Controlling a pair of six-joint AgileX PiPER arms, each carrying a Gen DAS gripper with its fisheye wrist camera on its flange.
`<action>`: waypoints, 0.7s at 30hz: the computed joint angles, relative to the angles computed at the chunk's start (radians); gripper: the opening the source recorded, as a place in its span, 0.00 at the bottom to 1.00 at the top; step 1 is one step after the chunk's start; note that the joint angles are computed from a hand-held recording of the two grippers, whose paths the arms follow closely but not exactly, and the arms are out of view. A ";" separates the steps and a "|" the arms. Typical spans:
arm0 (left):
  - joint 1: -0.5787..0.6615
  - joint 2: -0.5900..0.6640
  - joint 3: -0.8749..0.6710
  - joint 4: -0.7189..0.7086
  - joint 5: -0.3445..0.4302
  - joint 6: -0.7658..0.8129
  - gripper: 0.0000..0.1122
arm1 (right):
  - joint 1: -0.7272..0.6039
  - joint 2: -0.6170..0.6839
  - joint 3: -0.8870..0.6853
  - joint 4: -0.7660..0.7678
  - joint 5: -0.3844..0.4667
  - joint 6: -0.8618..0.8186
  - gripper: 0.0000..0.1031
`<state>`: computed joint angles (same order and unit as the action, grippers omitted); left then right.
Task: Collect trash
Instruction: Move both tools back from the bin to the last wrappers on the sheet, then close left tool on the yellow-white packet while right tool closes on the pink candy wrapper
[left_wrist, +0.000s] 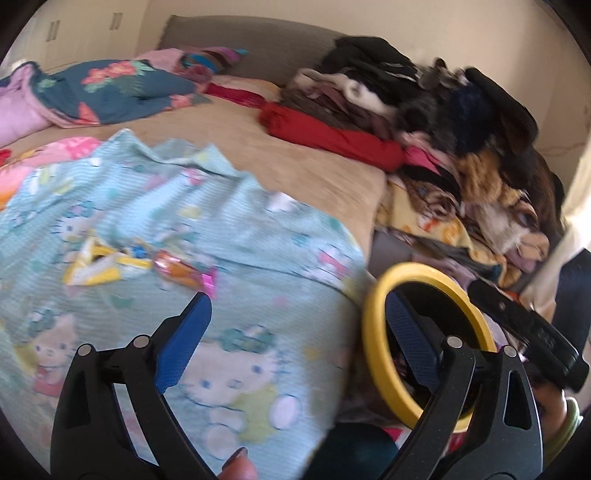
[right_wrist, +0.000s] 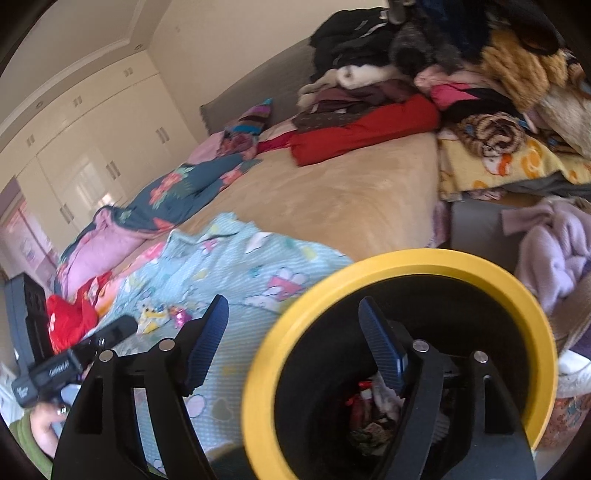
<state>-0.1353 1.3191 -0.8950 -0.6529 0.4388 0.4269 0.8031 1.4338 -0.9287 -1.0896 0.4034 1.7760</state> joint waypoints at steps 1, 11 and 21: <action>0.032 0.002 0.003 -0.020 -0.004 0.027 0.77 | 0.009 0.030 -0.034 0.027 0.000 -0.038 0.72; 0.338 0.074 0.003 -0.274 0.067 0.288 0.77 | 0.049 0.287 -0.340 0.301 -0.017 -0.380 0.76; 0.553 0.216 -0.032 -0.403 0.167 0.422 0.75 | 0.050 0.577 -0.706 0.700 0.036 -0.851 0.74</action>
<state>0.4179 1.5350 -0.9272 -1.0558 0.6061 0.8490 0.8529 2.0106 -1.6347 -0.3891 0.4392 0.9246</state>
